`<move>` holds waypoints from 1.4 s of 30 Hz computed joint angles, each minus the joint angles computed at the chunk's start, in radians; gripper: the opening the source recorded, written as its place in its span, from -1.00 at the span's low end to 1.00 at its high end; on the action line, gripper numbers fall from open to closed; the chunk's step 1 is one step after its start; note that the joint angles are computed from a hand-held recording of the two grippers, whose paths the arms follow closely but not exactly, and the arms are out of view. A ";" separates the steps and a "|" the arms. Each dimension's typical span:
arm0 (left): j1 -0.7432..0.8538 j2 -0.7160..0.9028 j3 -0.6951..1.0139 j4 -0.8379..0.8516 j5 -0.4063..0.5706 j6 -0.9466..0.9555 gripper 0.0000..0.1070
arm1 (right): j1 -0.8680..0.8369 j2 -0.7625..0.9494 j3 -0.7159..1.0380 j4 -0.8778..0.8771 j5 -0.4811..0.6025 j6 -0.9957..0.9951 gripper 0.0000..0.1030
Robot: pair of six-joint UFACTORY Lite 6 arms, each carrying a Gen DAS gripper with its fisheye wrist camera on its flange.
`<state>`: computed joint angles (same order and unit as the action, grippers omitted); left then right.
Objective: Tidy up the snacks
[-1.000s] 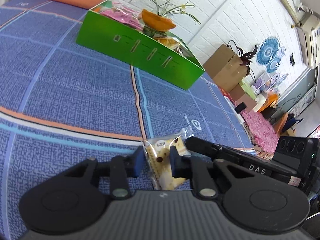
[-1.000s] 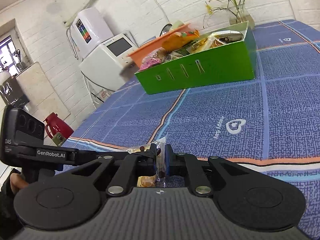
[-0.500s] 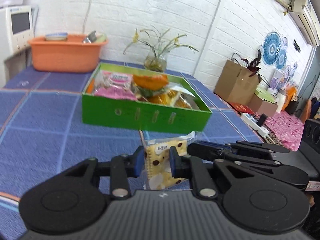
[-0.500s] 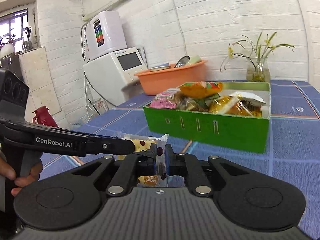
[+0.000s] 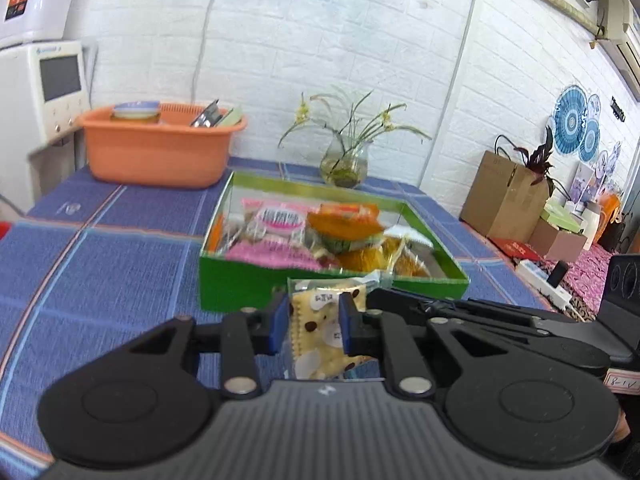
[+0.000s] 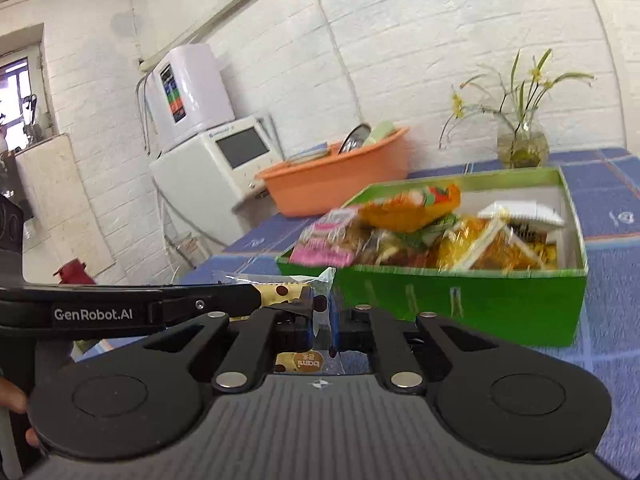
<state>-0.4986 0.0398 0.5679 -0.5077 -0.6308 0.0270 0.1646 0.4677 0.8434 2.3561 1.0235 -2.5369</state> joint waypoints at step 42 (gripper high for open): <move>0.065 0.737 0.901 -0.220 -0.056 0.479 0.19 | 0.024 0.316 0.549 0.379 -0.182 -0.116 0.89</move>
